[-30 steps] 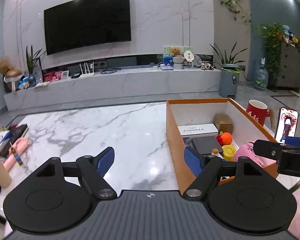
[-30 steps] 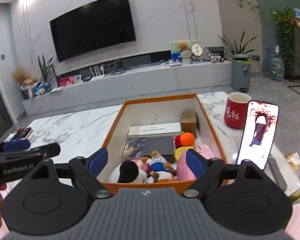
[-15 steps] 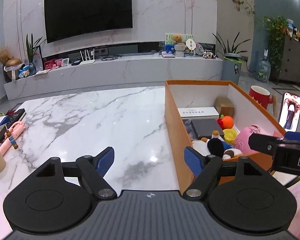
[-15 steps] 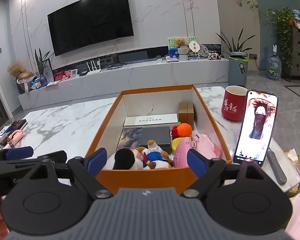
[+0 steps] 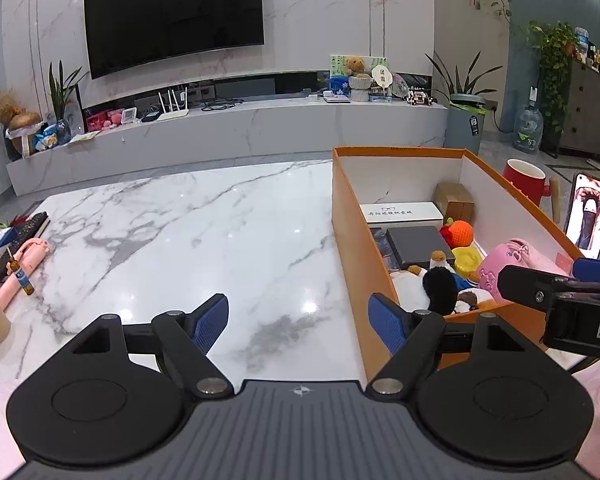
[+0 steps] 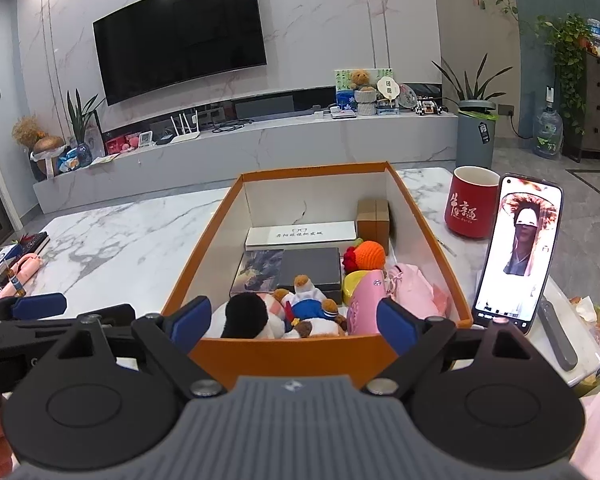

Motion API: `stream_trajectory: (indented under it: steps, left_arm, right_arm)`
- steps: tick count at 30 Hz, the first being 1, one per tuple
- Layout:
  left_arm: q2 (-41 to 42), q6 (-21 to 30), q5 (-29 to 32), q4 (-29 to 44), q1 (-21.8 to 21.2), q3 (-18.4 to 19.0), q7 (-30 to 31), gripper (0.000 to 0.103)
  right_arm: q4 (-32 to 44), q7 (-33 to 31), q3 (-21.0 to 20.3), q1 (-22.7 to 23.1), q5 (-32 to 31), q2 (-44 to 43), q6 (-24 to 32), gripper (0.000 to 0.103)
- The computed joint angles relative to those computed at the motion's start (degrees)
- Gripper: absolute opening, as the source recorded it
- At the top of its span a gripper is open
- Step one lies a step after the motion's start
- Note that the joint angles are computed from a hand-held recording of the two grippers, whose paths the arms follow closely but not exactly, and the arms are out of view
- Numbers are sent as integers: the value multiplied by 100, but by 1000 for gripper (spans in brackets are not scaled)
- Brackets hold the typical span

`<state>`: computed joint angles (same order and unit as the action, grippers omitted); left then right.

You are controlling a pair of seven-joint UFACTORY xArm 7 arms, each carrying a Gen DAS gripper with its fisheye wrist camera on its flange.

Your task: Organize objects

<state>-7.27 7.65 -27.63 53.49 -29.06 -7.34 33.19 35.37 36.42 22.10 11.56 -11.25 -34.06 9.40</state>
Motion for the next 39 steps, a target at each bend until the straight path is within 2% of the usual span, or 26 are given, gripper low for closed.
stream_trajectory:
  steps: [9,18,39]
  left_arm:
    - [-115,72,298,-69,109,-5,-238,90]
    - [-230,37,227,-142,-7,123,-140,90]
    - [-313,129,305,-199,-11,134,-249,90]
  right_arm:
    - [16,-19,-4,68,-2,-68,56,90]
    - [-15,0,23,117,31,-146,57,90]
    - [-91,-32,0,255,100,-272,117,90]
